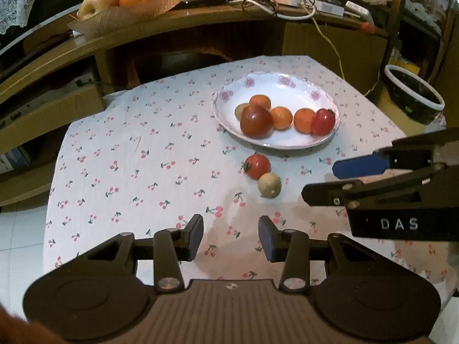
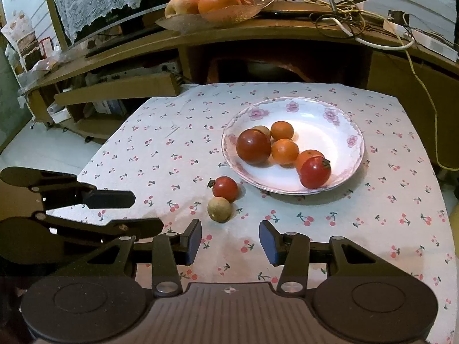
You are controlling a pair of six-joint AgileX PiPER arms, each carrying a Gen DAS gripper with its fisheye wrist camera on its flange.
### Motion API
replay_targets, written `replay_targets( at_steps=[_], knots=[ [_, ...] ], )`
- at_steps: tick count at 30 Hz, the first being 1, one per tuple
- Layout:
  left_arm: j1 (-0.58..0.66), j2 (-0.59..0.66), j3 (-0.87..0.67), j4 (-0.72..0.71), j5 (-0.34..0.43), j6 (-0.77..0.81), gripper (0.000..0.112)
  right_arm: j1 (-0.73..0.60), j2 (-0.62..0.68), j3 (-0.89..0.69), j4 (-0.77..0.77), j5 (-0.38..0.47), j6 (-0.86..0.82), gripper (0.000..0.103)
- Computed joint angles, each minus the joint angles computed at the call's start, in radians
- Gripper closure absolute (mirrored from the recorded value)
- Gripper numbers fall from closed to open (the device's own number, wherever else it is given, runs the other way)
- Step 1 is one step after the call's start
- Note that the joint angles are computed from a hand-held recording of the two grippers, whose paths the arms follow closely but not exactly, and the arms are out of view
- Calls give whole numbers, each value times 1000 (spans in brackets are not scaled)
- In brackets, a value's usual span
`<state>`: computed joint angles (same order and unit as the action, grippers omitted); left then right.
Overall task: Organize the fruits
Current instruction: 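Grasp the small red tomato with the left gripper while the right grasps the brown kiwi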
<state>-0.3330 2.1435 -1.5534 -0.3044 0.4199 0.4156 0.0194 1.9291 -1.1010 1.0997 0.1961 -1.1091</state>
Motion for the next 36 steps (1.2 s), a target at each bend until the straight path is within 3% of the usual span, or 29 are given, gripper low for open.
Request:
replay_targets(
  at_steps=[8, 30, 35, 36],
  knots=[
    [18, 8, 5, -2, 4, 13, 65, 26, 46, -56, -133, 10, 122, 55],
    [42, 29, 2, -30, 26, 47, 65, 48, 190, -218, -324, 64, 292, 56],
    [42, 42, -18, -43, 36, 55, 65, 43, 211, -237, -339, 51, 315, 64],
    [40, 46, -25, -49, 39, 61, 65, 44, 212, -240, -373, 48, 350, 70]
  ],
)
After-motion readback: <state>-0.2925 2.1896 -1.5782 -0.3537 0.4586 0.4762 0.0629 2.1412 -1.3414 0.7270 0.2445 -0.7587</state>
